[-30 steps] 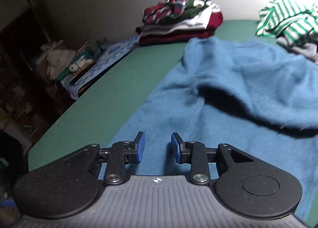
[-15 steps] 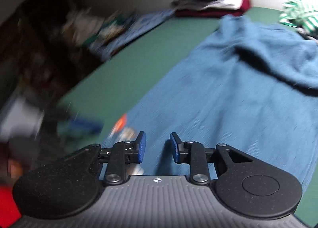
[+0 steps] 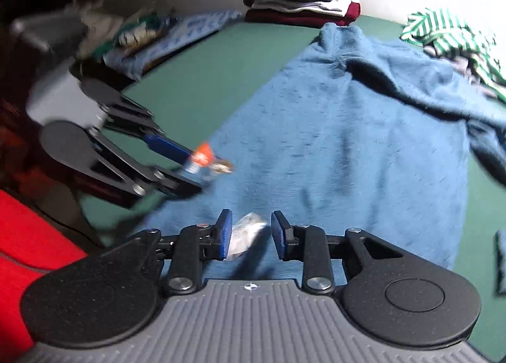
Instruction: Fold clothes
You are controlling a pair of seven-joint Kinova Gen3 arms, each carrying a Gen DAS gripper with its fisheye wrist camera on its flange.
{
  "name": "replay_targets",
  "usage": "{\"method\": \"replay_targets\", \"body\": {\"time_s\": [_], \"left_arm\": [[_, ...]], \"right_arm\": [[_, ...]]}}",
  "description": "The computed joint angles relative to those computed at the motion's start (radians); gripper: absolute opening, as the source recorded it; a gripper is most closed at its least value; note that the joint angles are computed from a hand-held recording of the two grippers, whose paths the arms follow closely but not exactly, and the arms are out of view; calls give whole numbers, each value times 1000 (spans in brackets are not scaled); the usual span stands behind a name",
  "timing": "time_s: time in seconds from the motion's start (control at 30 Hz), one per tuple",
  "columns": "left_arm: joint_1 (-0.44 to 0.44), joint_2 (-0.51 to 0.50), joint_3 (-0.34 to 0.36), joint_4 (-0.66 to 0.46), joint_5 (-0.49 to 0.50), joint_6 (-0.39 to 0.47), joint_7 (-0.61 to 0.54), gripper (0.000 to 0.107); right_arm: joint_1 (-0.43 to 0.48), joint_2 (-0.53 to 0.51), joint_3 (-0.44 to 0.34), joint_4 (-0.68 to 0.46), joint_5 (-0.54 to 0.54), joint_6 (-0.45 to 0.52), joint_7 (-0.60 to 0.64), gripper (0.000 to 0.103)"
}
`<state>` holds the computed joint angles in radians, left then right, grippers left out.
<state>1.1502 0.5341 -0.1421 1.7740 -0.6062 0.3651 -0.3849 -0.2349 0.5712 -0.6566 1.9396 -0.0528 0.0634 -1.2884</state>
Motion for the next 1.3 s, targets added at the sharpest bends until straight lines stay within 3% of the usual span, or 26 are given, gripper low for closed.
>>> {"method": "replay_targets", "body": {"time_s": [0.1,0.2,0.33,0.4,0.47,0.6,0.67,0.7,0.83,0.97,1.03,1.13,1.23,1.3], "left_arm": [[-53,-17,57,-9,-55,57,-100,42],[-45,-29,-13,-2,-127,54,-101,42],[-93,20,-103,-61,-199,22,-62,41],[-152,69,-103,-145,-168,41,-96,41],[-193,123,-107,-237,-150,72,-131,41],[-354,225,8,-423,-114,132,-253,42],[-409,283,54,-515,-73,186,-335,29],[-423,312,61,-562,-47,214,-375,27],[-402,398,-23,-690,17,275,-447,32],[-418,462,-51,-820,50,339,-513,54],[-429,478,-46,-860,62,359,-540,54],[-413,460,-66,-831,67,337,-550,45],[-389,478,-86,-841,45,364,-568,47],[-366,485,-112,-825,20,357,-557,49]], "right_arm": [[-76,-28,66,21,-29,6,-46,31],[-127,-57,125,43,-51,11,-103,31],[-92,-54,109,1,-84,77,-112,25],[-70,-52,84,-3,-88,31,-117,25],[-2,-14,2,-32,-82,0,-83,25],[-16,71,-22,-151,-25,46,-39,25],[-42,114,-16,-222,-13,88,1,25],[-54,135,-12,-259,-11,111,24,25],[-107,174,42,-327,-51,167,57,26],[-96,183,26,-317,-85,137,114,29],[-91,179,19,-306,-92,117,140,29],[-62,188,-13,-303,-101,94,167,29],[-89,210,29,-346,-127,130,129,30],[-70,222,8,-354,-143,137,140,29]]}}
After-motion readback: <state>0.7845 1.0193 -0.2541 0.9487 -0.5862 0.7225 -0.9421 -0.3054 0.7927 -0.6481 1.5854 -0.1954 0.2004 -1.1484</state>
